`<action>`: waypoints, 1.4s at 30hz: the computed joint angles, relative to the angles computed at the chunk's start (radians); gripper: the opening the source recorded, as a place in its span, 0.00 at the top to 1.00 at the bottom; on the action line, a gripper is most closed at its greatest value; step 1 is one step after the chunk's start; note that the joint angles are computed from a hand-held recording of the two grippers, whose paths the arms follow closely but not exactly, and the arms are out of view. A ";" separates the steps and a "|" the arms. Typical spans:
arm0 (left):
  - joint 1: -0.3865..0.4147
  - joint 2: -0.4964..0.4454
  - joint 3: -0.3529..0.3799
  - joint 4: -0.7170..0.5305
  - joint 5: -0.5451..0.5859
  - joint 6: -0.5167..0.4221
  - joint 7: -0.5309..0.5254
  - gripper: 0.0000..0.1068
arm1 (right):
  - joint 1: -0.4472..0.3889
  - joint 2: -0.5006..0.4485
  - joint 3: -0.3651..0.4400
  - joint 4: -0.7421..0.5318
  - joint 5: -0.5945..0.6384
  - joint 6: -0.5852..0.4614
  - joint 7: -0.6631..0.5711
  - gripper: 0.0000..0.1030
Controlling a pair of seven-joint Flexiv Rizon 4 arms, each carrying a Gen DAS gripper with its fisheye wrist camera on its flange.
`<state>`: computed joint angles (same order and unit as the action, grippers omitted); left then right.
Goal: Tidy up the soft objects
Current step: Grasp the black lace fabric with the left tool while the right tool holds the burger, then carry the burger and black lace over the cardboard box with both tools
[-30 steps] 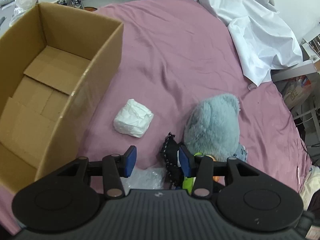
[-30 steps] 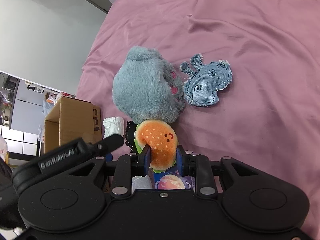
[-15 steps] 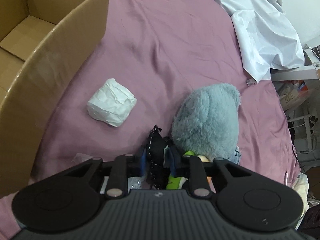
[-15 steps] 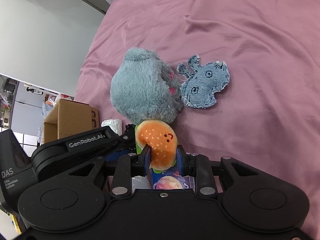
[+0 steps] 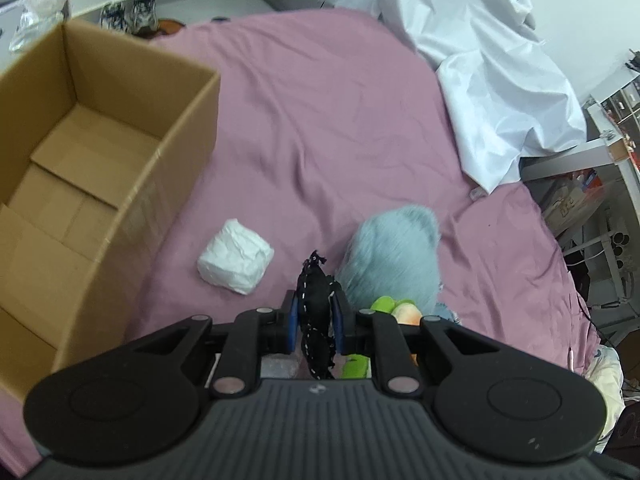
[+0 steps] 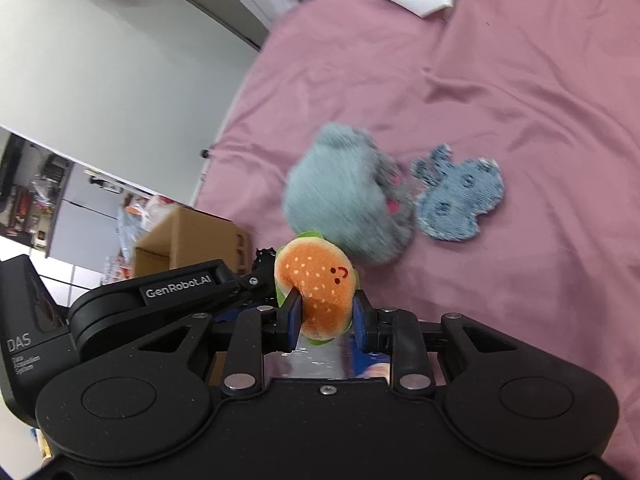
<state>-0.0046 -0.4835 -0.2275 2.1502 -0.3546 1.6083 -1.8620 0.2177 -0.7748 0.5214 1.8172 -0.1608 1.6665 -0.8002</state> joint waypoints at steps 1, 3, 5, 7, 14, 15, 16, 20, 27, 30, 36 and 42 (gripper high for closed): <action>-0.010 0.009 0.012 0.002 0.005 0.003 -0.002 0.85 | 0.001 0.003 0.000 0.003 0.001 0.014 -0.003 0.75; -0.028 0.027 0.037 0.009 0.014 0.008 -0.006 0.85 | 0.002 0.006 0.001 0.008 0.000 0.045 -0.005 0.75; -0.052 0.047 0.069 0.018 0.025 0.015 -0.014 0.85 | 0.006 0.009 -0.003 0.014 -0.006 0.083 0.002 0.75; -0.070 0.064 0.097 0.026 0.033 0.016 -0.023 0.85 | 0.015 0.014 -0.015 0.020 -0.017 0.118 0.016 0.75; -0.084 0.119 0.144 0.058 0.053 0.019 -0.033 0.85 | 0.063 0.039 -0.078 0.061 -0.073 0.245 0.077 0.75; -0.082 0.125 0.146 0.063 0.055 0.023 -0.032 0.85 | 0.068 0.041 -0.087 0.063 -0.083 0.254 0.087 0.75; -0.081 0.131 0.148 0.067 0.056 0.024 -0.033 0.85 | 0.079 0.045 -0.102 0.067 -0.087 0.263 0.098 0.75; -0.062 0.155 0.139 0.085 0.056 0.030 -0.025 0.85 | 0.127 0.059 -0.161 0.084 -0.102 0.304 0.135 0.75; -0.047 0.192 0.156 0.106 0.059 0.034 -0.008 0.85 | 0.214 0.072 -0.248 0.083 -0.096 0.346 0.158 0.75; -0.041 0.204 0.168 0.112 0.061 0.034 0.000 0.85 | 0.251 0.081 -0.279 0.081 -0.074 0.355 0.158 0.75; -0.024 0.217 0.183 0.119 0.059 0.043 0.014 0.85 | 0.315 0.090 -0.335 0.067 -0.025 0.351 0.140 0.75; 0.005 0.213 0.173 0.124 0.052 0.053 0.030 0.85 | 0.359 0.095 -0.371 0.053 0.020 0.344 0.114 0.75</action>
